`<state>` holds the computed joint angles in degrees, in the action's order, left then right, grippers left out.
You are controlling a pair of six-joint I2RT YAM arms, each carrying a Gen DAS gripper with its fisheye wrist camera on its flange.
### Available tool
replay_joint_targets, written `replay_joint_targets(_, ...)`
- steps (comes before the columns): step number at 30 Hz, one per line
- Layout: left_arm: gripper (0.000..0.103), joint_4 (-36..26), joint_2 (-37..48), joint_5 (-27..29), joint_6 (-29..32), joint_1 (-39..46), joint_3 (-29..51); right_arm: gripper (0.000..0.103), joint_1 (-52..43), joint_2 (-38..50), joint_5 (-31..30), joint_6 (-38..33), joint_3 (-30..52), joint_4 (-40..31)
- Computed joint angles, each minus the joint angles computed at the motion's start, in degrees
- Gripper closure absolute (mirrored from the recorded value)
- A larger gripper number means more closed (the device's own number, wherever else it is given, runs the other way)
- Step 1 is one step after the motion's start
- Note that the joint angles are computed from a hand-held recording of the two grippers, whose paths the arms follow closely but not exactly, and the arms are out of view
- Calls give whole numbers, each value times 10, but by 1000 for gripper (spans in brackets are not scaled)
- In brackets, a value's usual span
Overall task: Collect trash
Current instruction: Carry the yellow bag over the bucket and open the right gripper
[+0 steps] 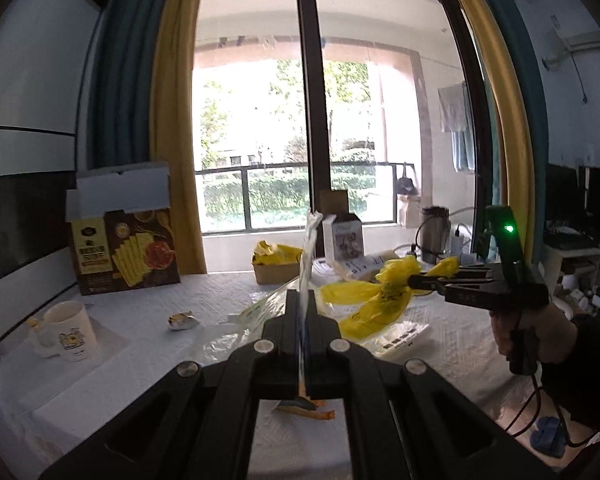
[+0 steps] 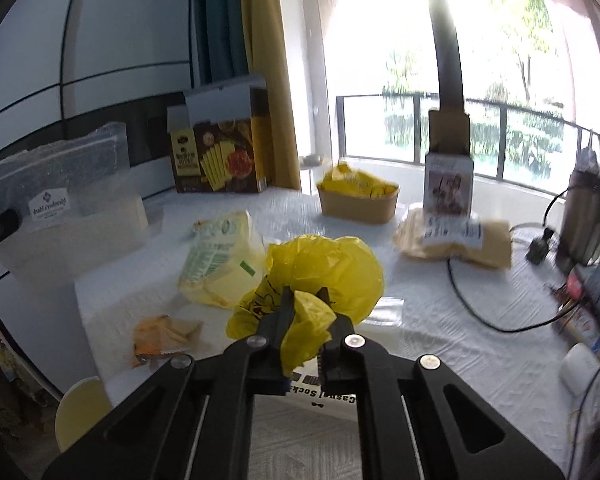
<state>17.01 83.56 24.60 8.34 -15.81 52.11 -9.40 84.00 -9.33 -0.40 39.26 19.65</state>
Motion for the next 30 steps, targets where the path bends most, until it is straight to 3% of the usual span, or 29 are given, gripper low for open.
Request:
replay_joint_targets(9, 102, -20, -143, -11, -6, 39, -93, 95, 35, -201, 36, -10, -76, -59)
replay_joint_targets(18, 102, -64, -251, 27, -16, 108, -175, 95, 105, -385, 71, 7, -129, -169)
replay_joint_targets(24, 102, -73, -281, 65, -21, 161, -231, 95, 205, -433, 108, 37, -169, -175)
replay_joint_targets(30, 102, -39, -276, 26, -12, 165, -312, 95, 321, -390, 170, 77, -198, -124)
